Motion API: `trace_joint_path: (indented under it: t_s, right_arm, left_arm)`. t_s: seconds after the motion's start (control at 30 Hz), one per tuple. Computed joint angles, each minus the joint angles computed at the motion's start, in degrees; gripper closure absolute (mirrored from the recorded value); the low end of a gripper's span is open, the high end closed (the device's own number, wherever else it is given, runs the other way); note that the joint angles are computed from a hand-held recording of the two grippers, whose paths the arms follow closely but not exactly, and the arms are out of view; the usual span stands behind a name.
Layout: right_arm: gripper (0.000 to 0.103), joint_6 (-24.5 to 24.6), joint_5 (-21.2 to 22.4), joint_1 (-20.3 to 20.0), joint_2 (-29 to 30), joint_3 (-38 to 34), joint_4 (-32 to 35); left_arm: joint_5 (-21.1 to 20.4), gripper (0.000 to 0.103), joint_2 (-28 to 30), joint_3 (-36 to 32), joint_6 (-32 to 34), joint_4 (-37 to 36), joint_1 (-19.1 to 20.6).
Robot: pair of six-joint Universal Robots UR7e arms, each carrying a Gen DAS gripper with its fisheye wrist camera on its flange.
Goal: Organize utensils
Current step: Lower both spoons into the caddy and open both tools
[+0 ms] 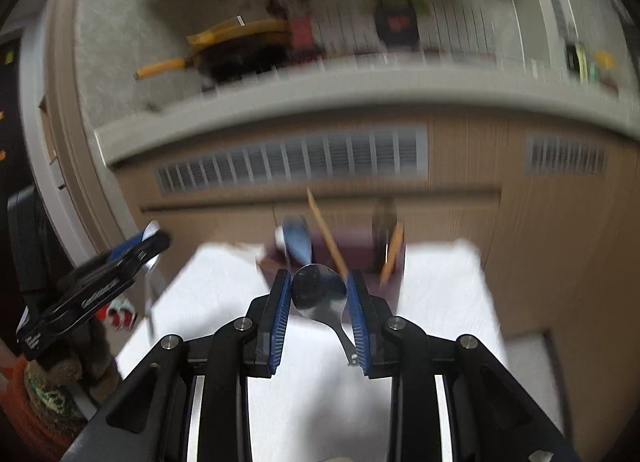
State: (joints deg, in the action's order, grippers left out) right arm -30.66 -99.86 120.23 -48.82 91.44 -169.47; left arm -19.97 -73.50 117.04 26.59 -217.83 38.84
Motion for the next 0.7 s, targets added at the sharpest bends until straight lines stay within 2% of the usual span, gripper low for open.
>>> trace_joint_path:
  t_s: [0.07,0.2,0.27,0.47,0.7]
  right_arm:
    - [0.077,0.1,0.7,0.7,1.1,-4.4,2.1]
    - [0.077,2.3,3.5,0.2,4.3,-13.7,9.4]
    - [0.077,3.2,3.7,-0.6,6.9,-18.1,11.5]
    - [0.077,6.1,2.8,-2.6,13.5,-25.5,17.0]
    - [0.077,8.3,1.0,-4.4,18.9,-29.0,19.4]
  left_arm:
    - [-4.9,0.067,2.7,-6.6,4.9,-1.0,2.3]
    - [-11.0,0.067,11.5,-17.4,24.6,-17.0,5.9]
    - [-12.7,0.067,14.5,-20.4,29.7,-21.3,7.6]
    - [-13.7,0.067,19.1,-22.8,29.8,-21.1,13.0]
    - [-12.3,0.067,21.1,-22.9,22.3,-14.7,16.5]
